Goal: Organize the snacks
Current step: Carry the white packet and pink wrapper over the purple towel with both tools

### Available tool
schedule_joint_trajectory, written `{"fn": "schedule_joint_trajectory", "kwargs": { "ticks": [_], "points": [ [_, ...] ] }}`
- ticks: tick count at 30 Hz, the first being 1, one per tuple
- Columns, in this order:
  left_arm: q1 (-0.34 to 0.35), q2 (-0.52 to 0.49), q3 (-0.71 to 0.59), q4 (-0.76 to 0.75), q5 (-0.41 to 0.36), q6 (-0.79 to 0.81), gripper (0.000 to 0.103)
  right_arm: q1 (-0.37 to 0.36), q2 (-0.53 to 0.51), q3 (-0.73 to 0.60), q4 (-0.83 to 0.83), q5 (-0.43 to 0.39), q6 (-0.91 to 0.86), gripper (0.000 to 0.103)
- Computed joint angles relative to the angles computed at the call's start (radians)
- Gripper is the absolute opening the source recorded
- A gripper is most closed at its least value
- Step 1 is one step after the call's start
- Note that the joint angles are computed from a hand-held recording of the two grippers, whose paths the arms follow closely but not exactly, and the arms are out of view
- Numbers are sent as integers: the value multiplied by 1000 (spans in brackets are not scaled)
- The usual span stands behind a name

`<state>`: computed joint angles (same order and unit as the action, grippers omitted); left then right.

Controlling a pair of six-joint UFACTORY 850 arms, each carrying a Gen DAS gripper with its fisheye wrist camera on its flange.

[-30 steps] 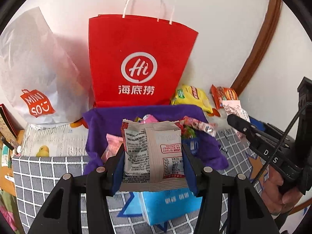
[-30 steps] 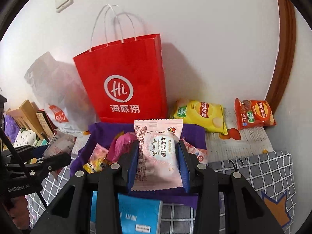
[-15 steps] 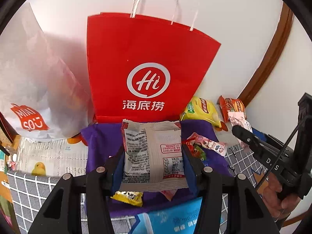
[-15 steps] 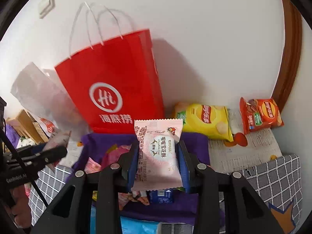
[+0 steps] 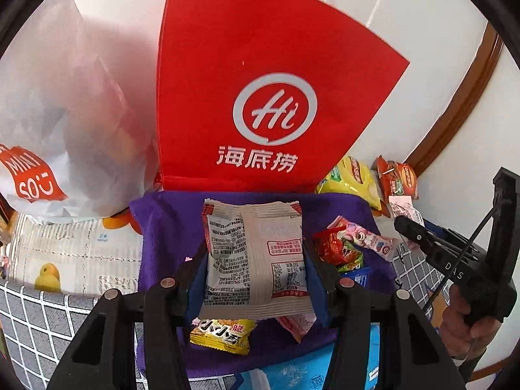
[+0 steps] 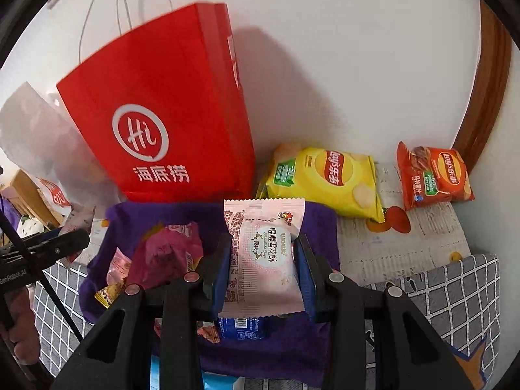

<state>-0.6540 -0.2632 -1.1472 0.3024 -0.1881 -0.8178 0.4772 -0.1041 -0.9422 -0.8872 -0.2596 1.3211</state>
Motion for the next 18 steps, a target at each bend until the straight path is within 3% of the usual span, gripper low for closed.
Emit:
{"fn": "schedule_joint_trajectory", "kwargs": {
  "ticks": [3, 8, 11, 18],
  "points": [
    [0, -14, -10, -91, -3, 91, 51, 2, -15, -7, 22, -2, -28, 38],
    [-5, -19, -12, -57, -2, 66, 51, 2, -15, -4, -6, 0, -3, 38],
    [2, -18, -8, -134, 6, 136, 51, 2, -14, -3, -24, -7, 17, 38],
    [13, -9, 5, -141, 15, 133, 51, -9, -9, 4, -50, -10, 50, 38]
  ]
}}
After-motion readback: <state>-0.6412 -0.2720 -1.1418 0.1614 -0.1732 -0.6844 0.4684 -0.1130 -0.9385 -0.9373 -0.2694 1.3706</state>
